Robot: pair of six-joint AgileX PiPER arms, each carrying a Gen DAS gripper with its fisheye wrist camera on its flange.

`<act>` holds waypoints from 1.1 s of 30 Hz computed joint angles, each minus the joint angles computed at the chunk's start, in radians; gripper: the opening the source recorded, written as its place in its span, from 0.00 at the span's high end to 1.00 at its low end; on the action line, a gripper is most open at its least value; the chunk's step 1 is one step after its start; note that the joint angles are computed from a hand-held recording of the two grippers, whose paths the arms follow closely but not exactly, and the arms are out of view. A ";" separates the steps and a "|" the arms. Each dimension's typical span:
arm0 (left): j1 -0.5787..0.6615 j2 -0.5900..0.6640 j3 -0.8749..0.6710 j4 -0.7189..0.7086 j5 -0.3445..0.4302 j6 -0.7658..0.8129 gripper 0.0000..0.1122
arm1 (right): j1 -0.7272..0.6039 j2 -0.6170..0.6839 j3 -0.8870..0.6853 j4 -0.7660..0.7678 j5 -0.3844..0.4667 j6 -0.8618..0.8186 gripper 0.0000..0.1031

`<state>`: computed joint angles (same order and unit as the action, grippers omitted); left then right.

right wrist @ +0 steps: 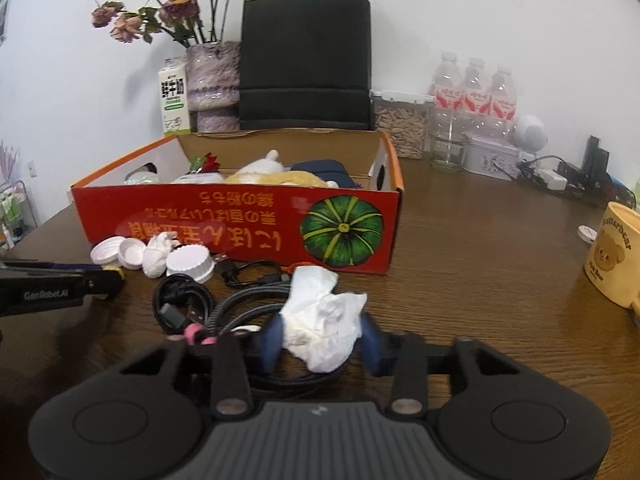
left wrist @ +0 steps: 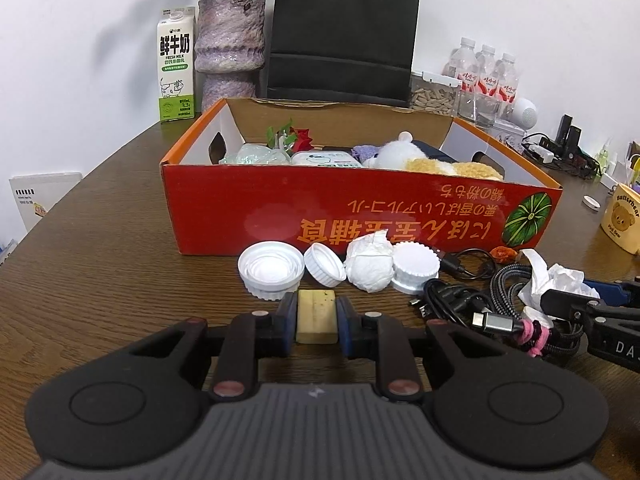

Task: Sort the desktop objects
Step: 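Grasp the beige soap bar with the left tool while the right tool grasps the crumpled tissue, then carry the soap bar with the left tool into the box while the right tool drops the tissue there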

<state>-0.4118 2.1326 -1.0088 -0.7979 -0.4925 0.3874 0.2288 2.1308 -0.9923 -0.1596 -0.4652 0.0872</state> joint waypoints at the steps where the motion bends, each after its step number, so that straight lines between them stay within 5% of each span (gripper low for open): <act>1: 0.000 -0.001 0.001 0.002 0.000 -0.002 0.81 | 0.002 -0.002 0.005 0.014 -0.009 -0.015 0.71; 6: 0.000 -0.002 0.006 0.017 -0.002 -0.013 0.81 | 0.001 -0.015 0.038 0.025 -0.061 -0.027 0.96; 15: -0.008 -0.002 0.010 0.018 -0.016 -0.018 0.81 | -0.008 -0.040 0.080 -0.046 -0.116 0.022 0.97; 27: 0.006 -0.076 0.109 0.205 -0.109 -0.231 0.81 | -0.025 -0.090 0.105 -0.133 -0.172 0.091 0.97; 33: 0.003 -0.138 0.114 0.196 -0.172 -0.207 0.81 | -0.018 -0.103 0.051 -0.148 -0.187 0.106 0.97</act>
<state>-0.4092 1.9946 -0.8945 -0.6021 -0.6643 0.1809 0.2103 2.0273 -0.9417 -0.3075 -0.6518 0.1929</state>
